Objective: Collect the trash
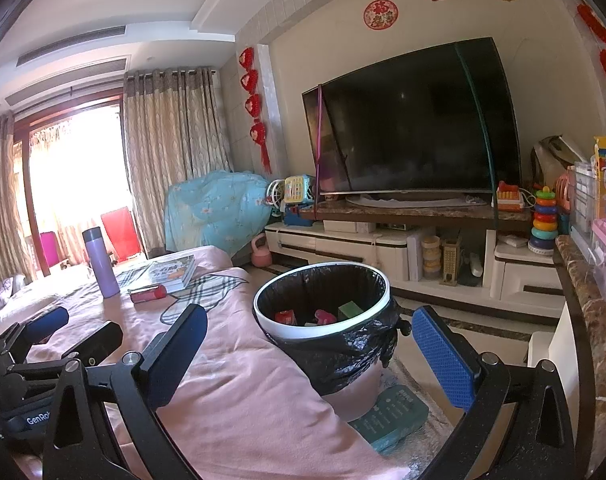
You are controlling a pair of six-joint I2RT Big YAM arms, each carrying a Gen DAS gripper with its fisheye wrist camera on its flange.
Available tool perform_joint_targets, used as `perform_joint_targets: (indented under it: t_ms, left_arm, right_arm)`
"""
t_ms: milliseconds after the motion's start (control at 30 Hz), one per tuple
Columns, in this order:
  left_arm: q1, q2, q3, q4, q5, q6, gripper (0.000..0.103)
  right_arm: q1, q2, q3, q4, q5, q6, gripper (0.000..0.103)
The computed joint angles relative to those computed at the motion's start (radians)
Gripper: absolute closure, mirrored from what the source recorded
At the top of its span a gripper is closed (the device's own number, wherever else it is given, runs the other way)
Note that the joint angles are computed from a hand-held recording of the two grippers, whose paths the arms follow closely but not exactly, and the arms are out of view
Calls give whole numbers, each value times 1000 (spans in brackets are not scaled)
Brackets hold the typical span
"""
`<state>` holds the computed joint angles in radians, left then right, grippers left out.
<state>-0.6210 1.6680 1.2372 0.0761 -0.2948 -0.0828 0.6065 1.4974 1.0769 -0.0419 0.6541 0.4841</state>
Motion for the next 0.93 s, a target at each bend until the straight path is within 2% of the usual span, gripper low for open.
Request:
perform_joint_targets:
  t_ms: [933]
  left_arm:
    - [10,14,15,-12,19,-18,1]
  right_arm:
    - [-14,26,20,-14,-39,17,0]
